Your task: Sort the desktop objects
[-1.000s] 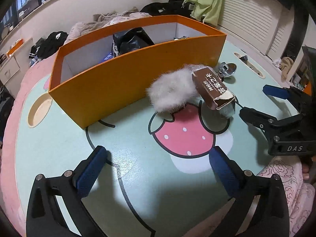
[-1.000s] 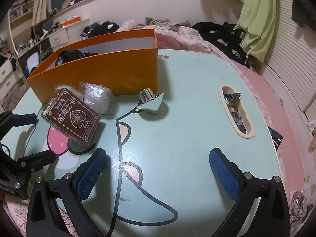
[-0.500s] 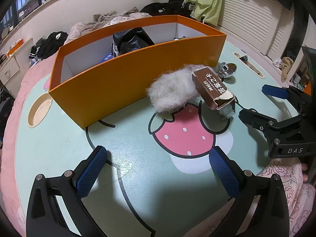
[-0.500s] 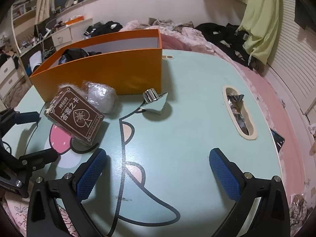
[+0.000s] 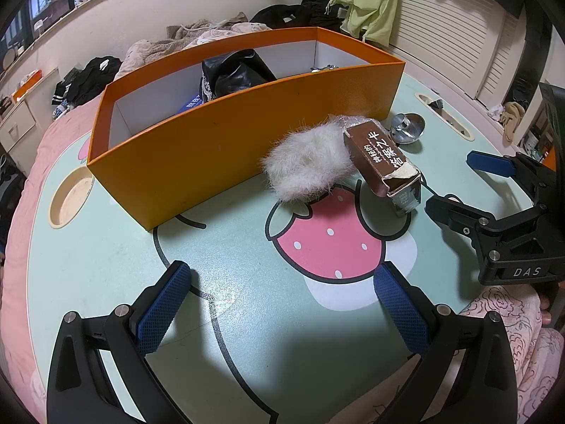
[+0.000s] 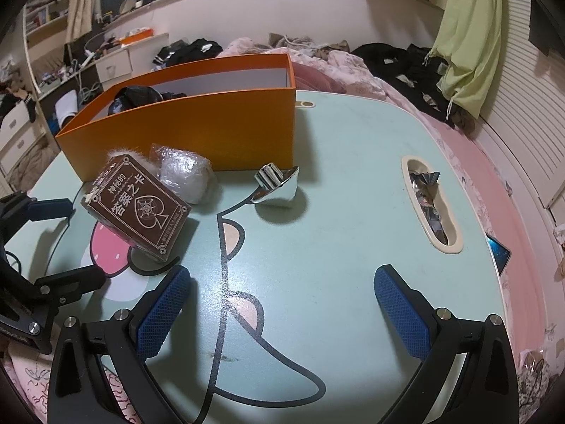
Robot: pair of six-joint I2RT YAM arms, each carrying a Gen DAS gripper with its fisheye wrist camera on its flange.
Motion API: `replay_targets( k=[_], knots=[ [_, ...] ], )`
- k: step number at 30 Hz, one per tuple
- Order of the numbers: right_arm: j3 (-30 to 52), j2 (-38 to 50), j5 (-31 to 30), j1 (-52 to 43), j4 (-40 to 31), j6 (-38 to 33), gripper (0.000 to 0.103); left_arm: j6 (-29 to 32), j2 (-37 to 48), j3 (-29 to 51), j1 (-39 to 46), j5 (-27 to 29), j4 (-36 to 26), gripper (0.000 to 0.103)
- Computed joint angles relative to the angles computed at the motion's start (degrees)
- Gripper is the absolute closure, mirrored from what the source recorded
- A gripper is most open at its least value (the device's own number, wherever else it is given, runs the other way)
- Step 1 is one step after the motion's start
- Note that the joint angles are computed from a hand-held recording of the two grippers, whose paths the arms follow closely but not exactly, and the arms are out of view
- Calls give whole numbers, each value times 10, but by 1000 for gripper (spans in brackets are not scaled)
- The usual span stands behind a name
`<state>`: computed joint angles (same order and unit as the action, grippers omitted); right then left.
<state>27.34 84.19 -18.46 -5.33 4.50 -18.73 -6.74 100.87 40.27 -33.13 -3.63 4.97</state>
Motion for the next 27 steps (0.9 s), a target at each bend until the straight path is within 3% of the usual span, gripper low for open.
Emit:
replay_targets(
  k=[27],
  knots=[
    [5,-5,-18,-13,-8,3,0,-1,-1,-2,-1,0,1,0]
  ],
)
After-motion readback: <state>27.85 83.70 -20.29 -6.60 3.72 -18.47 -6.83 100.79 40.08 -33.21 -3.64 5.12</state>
